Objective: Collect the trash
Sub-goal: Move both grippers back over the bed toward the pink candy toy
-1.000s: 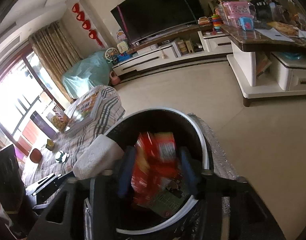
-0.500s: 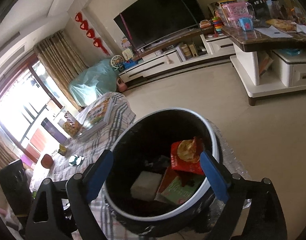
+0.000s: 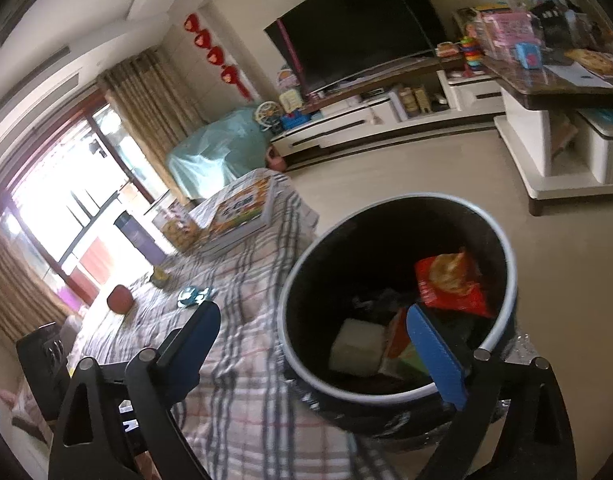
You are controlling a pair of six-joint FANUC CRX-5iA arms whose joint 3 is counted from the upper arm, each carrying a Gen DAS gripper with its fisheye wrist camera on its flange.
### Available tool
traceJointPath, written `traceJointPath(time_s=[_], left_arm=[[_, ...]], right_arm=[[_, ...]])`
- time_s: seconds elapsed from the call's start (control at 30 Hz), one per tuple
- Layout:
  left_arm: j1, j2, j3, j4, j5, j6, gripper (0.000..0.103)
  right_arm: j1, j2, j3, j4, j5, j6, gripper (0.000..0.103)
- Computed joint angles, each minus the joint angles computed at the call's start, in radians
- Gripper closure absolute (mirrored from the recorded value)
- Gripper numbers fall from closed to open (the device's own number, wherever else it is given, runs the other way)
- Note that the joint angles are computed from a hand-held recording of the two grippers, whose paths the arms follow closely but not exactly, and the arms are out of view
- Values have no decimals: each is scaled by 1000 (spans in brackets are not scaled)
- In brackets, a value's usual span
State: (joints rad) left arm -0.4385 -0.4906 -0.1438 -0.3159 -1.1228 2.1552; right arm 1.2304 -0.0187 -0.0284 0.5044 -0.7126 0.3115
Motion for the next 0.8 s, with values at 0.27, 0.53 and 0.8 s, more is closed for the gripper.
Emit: traceJointPath(time_s=[0.27, 0.53, 0.8], left_arm=[[12, -73, -24, -41, -69, 44, 21], [24, -122, -40, -73, -125, 87, 21], [103, -190, -83, -44, -167, 73, 21]], right_arm=[[48, 30, 30, 2, 27, 44, 6], [85, 82, 91, -35, 27, 142, 6], [104, 158, 193, -151, -1, 289, 6]])
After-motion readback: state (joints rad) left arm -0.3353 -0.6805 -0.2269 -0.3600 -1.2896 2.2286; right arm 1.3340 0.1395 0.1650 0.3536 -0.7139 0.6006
